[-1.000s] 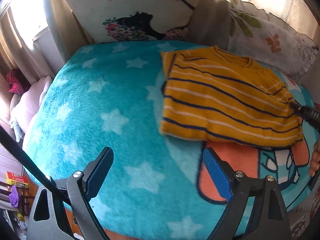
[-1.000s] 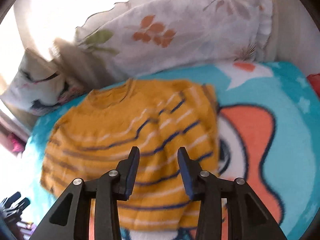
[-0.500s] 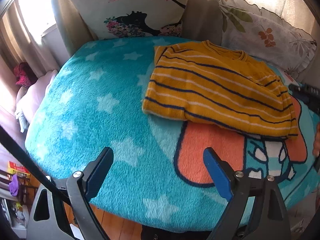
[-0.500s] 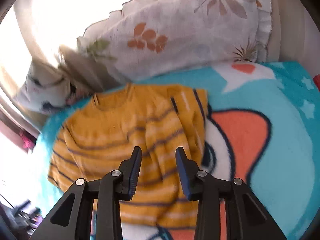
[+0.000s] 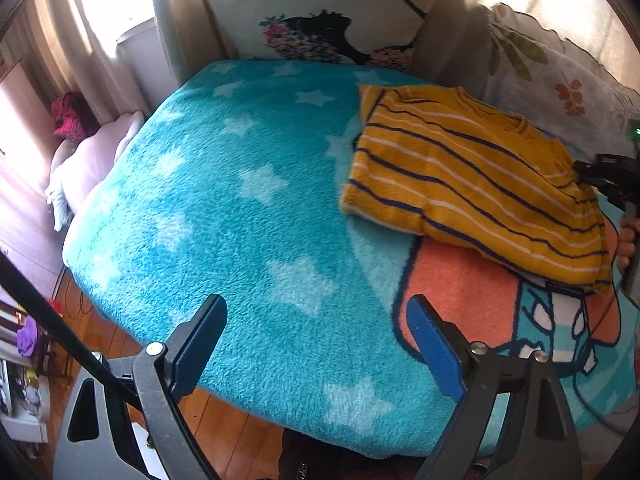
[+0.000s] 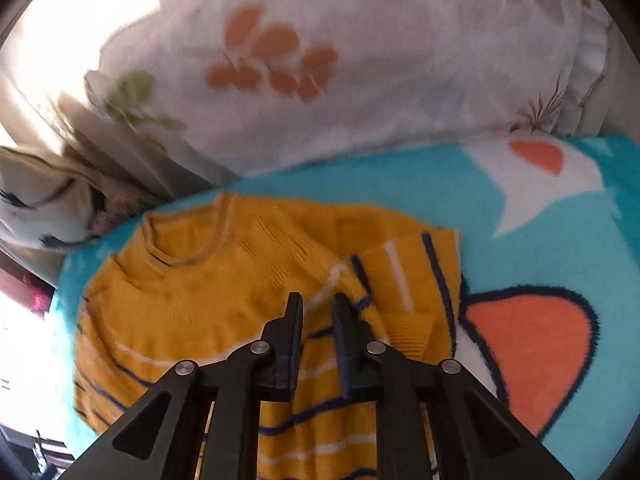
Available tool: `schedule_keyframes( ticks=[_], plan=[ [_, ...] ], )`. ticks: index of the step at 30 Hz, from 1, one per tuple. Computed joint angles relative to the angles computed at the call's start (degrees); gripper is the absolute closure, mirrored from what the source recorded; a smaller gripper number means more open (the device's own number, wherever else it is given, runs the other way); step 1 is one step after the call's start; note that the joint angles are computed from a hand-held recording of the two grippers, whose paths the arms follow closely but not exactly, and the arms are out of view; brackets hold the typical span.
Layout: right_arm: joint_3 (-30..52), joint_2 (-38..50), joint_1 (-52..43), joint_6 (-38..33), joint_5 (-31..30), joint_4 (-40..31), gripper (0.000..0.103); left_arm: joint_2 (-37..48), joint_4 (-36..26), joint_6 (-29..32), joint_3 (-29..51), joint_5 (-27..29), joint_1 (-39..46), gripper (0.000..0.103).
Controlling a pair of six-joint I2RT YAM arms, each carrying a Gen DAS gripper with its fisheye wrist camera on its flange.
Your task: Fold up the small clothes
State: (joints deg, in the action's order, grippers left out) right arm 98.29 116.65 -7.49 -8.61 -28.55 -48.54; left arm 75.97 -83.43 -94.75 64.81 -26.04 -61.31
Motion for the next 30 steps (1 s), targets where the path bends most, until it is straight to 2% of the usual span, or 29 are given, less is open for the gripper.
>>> schedule_keyframes(
  ticks=[3,6,8,11,14,22,30],
  plan=[
    [-5.59,-4.29,-0.84,-1.78,-5.05,-0.43,0.080,-0.86,1.56,1.39,-1.09,0.65,1.61,0.013],
    [-12.22,-5.94,-0.24,-6.49,-2.78,0.77,0.075,-0.14,3.58,4.41,-0.68,0.74,2.97,0.013],
    [-15.80,-6.95,-1.26,-9.43,-4.18,3.66,0.077,0.65,4.95,6.74,-0.21,0.87,3.62,0.013],
    [-13.06,-7.57,-3.84,-9.66,-6.01,-1.17,0.076,2.19,6.69,9.86,0.64,1.31,4.15,0.013],
    [-13.17,-10.01,-8.82,-10.62,-7.09,-1.83,0.055,3.04,8.27,11.34,0.85,2.04,4.57,0.013],
    [-8.75,-5.12,-22.24,-15.62,-10.60,-12.67,0.051,5.98,11.09,12.85,2.76,2.61,4.44,0.013],
    [-11.26,-5.03,-26.41,-20.21,-12.79,-17.24,0.051,11.62,10.34,12.95,8.36,2.21,1.40,0.013]
  ],
)
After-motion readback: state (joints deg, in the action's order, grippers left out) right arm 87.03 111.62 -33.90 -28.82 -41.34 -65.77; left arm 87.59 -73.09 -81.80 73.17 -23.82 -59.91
